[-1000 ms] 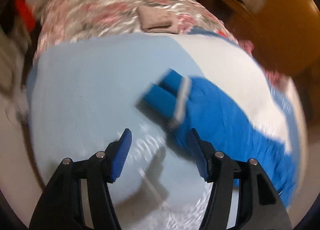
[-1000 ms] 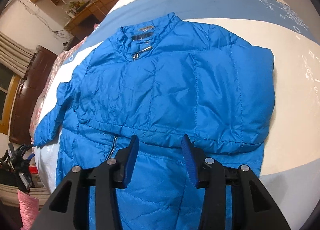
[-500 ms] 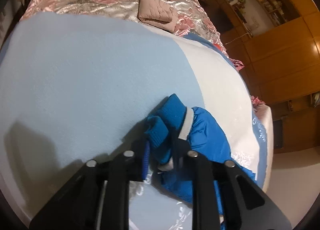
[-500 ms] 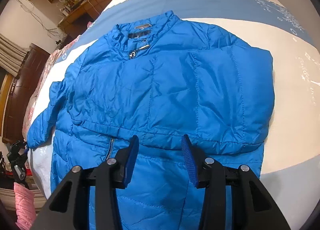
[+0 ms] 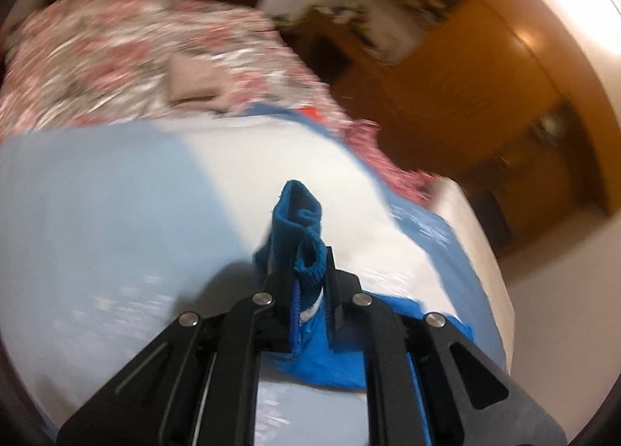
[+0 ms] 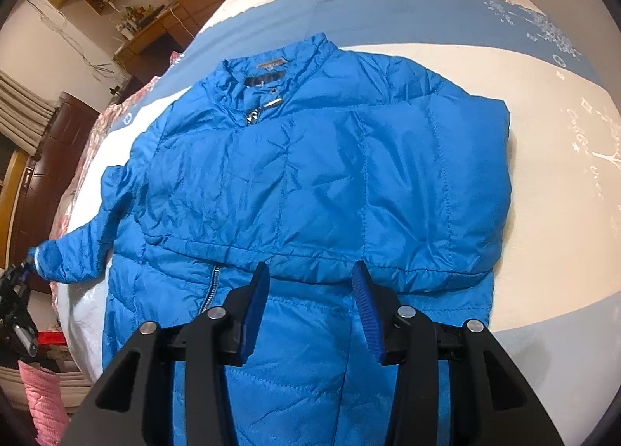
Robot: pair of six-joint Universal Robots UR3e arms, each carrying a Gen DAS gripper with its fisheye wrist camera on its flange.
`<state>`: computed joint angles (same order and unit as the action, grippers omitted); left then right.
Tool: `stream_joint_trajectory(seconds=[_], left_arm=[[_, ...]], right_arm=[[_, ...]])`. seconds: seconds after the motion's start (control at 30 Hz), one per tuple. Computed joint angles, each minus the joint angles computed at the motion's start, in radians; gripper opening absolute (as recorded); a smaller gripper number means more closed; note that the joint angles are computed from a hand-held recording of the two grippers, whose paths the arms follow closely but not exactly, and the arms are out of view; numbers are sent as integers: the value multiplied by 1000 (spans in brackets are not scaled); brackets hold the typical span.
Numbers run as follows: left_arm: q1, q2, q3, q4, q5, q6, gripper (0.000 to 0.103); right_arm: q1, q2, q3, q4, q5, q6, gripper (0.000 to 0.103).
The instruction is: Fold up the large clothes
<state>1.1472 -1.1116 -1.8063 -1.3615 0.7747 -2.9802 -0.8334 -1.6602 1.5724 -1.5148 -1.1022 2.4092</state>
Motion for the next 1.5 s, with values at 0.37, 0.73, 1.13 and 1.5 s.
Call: stream_joint_trajectory(seconds=[0.37,0.73,1.13,1.5], left_arm=[[-795,-293,213,432,184,-380,7],[-1271,-783,549,561,281,-481,7],[-1320,-943,571,426,258,-396,45],[-1304,-740,407,618,670,-394,92]], right_arm=[[-111,-55,0,120,36,-141,45],[-167,-26,-16,152,32,-209,45],[-92,85,-104,167,46,-198,45],[256,342,-373,200,125,-45,50]])
